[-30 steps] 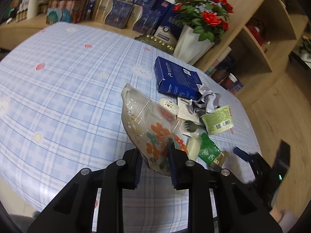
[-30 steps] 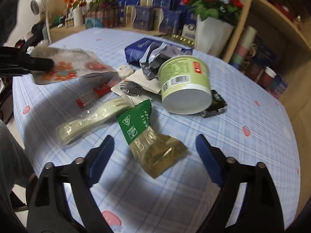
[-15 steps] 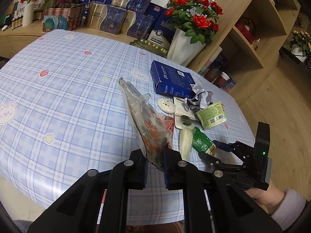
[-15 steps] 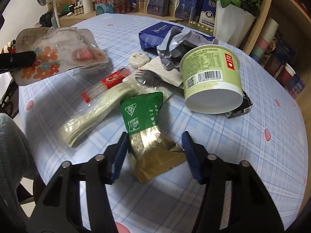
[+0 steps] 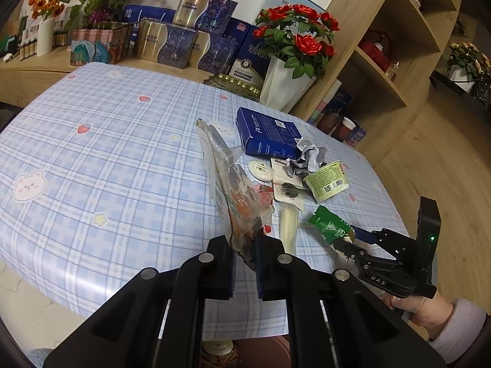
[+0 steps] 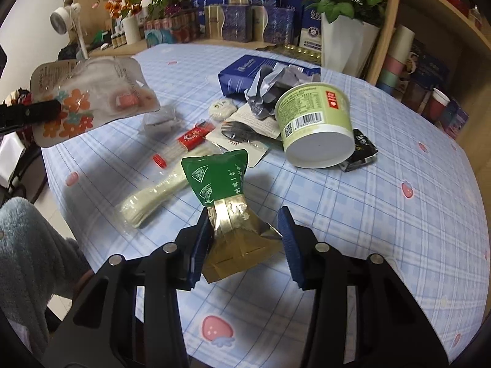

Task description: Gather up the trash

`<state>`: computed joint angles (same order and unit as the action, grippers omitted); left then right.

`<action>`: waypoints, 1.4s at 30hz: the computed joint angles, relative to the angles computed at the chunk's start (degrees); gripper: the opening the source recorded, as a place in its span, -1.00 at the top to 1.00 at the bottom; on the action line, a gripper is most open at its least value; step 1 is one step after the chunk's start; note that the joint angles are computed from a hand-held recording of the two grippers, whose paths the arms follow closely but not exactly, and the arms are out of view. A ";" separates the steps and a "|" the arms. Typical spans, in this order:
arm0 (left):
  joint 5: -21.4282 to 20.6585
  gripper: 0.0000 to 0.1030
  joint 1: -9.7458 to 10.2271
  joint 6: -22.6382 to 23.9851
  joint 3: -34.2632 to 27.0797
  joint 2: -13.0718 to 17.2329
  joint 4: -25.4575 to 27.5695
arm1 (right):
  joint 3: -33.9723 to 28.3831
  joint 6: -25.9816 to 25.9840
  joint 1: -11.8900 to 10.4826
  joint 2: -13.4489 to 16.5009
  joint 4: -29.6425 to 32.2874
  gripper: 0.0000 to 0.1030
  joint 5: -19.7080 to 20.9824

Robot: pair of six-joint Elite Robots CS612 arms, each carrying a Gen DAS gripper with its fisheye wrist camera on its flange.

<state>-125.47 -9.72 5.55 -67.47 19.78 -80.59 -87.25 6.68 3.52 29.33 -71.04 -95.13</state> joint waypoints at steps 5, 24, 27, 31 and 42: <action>-0.44 0.83 0.47 1.54 -1.49 0.17 0.85 | -1.27 2.12 0.38 0.21 -1.35 0.11 0.53; -9.22 0.84 3.76 27.35 -8.26 -0.21 25.76 | -7.02 9.47 3.64 1.88 -4.82 0.11 1.94; -8.60 0.84 3.94 32.71 -9.62 0.01 30.92 | -8.02 10.64 4.18 2.25 -4.94 0.11 1.72; -5.94 0.84 3.84 39.09 -11.24 0.47 38.61 | -9.37 12.12 4.77 2.80 -4.84 0.11 1.51; 3.52 0.89 1.59 45.36 -12.80 1.82 50.89 | -11.30 13.27 5.38 3.41 -4.10 0.11 1.59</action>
<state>-121.95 -8.13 50.91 -80.28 21.60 -29.70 -98.55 19.95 8.90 32.74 -75.13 -93.54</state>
